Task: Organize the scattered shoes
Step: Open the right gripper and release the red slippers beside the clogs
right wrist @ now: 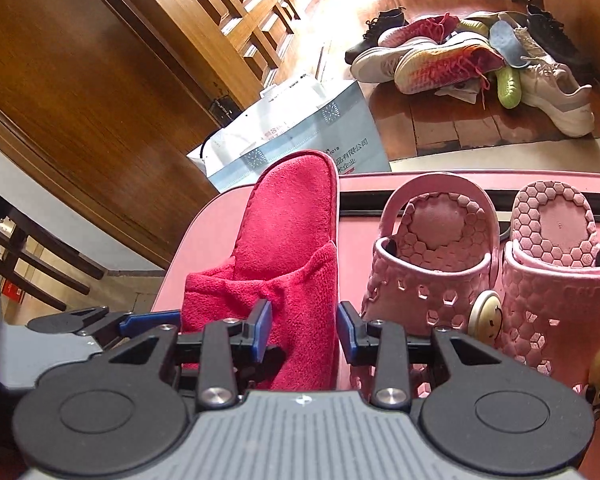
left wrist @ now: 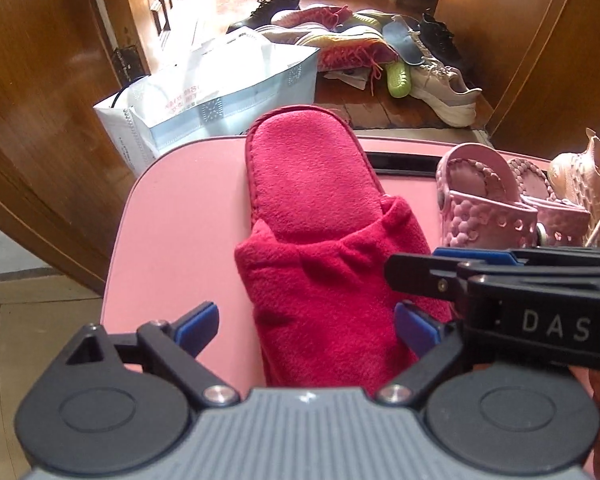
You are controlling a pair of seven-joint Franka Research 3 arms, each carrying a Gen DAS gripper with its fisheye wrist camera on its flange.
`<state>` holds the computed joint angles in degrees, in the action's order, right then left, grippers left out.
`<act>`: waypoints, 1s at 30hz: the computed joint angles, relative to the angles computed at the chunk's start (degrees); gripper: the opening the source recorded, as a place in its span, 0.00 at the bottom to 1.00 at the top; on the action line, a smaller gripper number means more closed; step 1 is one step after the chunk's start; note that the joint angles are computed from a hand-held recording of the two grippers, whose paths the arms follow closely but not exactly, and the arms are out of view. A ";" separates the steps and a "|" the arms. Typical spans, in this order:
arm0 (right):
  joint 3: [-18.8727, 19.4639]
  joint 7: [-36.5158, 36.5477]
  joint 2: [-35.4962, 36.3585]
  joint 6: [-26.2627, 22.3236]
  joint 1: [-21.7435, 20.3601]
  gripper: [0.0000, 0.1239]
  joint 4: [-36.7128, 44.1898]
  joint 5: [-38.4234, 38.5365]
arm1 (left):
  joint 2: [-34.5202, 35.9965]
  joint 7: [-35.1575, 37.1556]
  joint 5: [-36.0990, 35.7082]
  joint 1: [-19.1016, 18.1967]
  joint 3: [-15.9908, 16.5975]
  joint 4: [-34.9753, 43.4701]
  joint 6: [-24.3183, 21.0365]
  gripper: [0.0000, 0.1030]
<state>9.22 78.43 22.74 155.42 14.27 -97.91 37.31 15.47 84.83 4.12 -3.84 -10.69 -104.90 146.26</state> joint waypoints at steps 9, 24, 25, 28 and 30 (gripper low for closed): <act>0.06 -0.46 -0.62 -0.68 -0.65 0.28 -0.70 1.36 | 1.87 12.64 -7.34 2.88 -2.70 1.90 -0.38 0.97; -0.50 -3.37 -4.60 -3.39 -0.52 0.27 -2.43 -4.17 | -0.88 16.69 -9.69 3.40 -0.42 3.32 -7.70 0.99; -0.59 -4.88 -5.38 -4.83 -0.73 0.27 -2.93 -4.16 | -1.61 16.80 -9.62 3.33 -0.40 2.67 -7.64 0.99; -1.60 -9.60 -8.49 -6.52 0.85 0.27 -6.35 -8.81 | -4.37 19.97 -14.23 4.55 -0.82 -0.05 -6.79 0.99; -1.30 -14.46 -10.38 -8.00 1.10 0.27 -8.55 -9.04 | -6.49 21.15 -16.15 4.68 -0.53 -2.11 -7.16 0.99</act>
<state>7.92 63.97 12.36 147.41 15.37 -106.46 28.27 8.98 105.98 -12.03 0.83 -11.22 -107.01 139.10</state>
